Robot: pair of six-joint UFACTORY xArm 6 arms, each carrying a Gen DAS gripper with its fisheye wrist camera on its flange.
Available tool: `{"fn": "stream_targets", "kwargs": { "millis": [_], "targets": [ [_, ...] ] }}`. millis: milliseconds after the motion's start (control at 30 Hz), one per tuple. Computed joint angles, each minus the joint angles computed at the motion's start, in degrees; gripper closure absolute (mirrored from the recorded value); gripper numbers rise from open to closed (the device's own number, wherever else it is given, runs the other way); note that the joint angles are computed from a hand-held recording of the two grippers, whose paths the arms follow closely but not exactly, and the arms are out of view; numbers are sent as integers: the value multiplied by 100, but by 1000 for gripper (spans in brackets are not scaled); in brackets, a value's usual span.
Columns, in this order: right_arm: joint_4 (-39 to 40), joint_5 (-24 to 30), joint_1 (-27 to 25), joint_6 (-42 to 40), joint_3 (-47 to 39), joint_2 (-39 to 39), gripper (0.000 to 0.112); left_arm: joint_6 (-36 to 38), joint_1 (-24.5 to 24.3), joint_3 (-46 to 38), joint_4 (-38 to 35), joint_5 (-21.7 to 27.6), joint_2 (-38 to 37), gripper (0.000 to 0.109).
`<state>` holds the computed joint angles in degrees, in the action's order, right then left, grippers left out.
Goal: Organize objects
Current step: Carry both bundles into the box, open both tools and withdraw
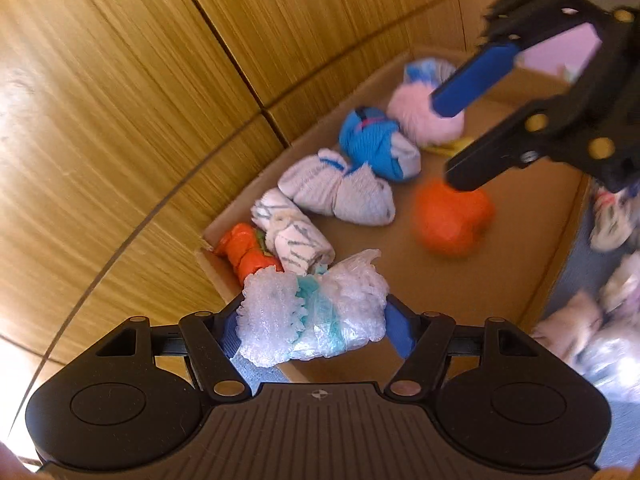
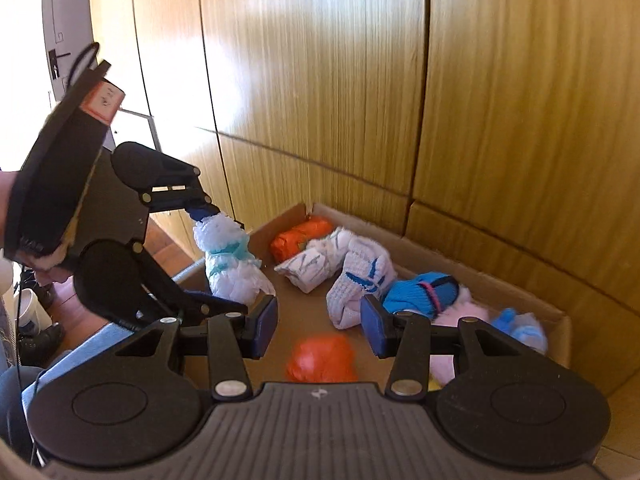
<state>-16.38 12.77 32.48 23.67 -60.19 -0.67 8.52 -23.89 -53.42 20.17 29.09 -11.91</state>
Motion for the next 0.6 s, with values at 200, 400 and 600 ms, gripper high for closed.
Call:
{"fn": "stream_targets", "kwargs": {
  "millis": [200,400,600],
  "targets": [
    [494,171,14,-346,-132,309,70,475,57,-186,-451,-68,326,34],
    [900,450,78,-582,-233,431,70,463,-43,-307,4,113,446,32],
    [906,764,186,-599,-716,820,76,502,-73,-381,111,214,406,30]
  ]
}}
